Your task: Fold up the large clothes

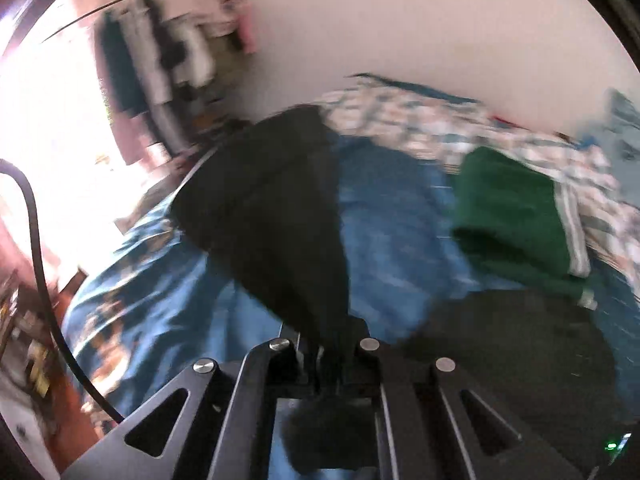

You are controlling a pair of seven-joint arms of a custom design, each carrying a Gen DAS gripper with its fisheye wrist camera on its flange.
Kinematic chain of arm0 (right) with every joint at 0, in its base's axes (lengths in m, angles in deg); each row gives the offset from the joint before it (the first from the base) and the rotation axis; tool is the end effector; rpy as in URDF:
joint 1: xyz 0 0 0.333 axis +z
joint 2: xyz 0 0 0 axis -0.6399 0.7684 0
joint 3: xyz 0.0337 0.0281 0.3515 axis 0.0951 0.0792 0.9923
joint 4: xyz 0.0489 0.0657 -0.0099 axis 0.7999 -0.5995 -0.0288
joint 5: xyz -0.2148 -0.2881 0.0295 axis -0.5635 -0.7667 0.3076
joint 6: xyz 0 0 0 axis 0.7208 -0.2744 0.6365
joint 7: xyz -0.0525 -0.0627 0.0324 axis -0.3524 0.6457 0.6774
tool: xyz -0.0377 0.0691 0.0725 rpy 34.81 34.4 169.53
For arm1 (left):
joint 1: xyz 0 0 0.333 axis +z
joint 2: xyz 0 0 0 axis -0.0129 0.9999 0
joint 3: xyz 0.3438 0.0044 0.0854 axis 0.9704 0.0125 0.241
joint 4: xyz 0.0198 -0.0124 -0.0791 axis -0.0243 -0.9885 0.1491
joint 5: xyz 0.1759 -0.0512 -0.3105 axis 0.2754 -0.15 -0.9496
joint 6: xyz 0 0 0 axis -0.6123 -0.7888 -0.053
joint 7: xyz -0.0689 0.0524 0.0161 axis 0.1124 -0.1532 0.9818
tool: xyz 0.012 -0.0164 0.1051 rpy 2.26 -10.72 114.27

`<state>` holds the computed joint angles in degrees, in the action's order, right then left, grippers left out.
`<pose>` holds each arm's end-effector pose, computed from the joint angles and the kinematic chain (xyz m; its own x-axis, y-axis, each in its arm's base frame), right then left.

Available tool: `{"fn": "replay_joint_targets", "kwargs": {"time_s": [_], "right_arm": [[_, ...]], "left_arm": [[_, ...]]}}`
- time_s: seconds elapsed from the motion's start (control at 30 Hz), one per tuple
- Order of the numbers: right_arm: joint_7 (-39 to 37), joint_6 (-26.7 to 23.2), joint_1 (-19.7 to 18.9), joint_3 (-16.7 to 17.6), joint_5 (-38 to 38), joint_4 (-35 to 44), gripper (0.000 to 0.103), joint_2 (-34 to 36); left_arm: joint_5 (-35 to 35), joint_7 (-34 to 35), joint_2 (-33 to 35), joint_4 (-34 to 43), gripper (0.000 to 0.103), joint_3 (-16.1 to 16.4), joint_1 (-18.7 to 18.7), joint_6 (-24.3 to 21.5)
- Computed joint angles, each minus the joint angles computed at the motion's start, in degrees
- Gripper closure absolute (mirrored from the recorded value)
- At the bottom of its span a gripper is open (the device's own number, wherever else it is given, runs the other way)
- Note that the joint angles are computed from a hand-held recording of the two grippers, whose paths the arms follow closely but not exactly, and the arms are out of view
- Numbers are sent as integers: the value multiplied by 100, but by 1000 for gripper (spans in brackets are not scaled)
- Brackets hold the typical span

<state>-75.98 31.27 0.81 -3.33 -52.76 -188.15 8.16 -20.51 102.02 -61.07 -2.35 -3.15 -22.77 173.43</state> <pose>0.3801 0.4396 0.4066 -0.8534 -0.5127 0.0943 -0.5212 0.8430 -0.1333 0.5613 -0.3587 0.6178 -0.4368 -0.8974 -0.0617 -0.6568 0.3651 -0.6598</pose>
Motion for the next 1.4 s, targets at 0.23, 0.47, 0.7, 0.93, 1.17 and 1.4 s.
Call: {"fn": "replay_joint_targets", "kwargs": {"time_s": [0.23, 0.47, 0.7, 0.93, 1.17, 1.4], "right_arm": [[616, 1131, -56, 281, 680, -1725, 19, -1179], [1922, 1280, 74, 817, 1641, -3207, 19, -2512], [3404, 1702, 332, 1410, 2314, -4258, 19, -3548], [4525, 2190, 231, 1956, 1761, -4972, 19, -4609], [3489, 2757, 384, 1517, 1631, -5317, 19, -4753], [3400, 3511, -40, 1853, 1294, -5266, 19, -4267]], "left_arm": [[-1549, 1517, 260, 352, 101, -968, -434, -438], [-2115, 2197, 957, 864, 100, -1268, -1460, -1462], [-1265, 1648, 1286, 795, 96, -877, -2208, -1929], [-1612, 1782, 1134, 779, 95, -988, -1941, -2057], [-1688, 1696, 743, 142, 0, -963, -1801, -1759], [-1296, 1177, -68, -570, 0, -717, -1475, -1579]]}}
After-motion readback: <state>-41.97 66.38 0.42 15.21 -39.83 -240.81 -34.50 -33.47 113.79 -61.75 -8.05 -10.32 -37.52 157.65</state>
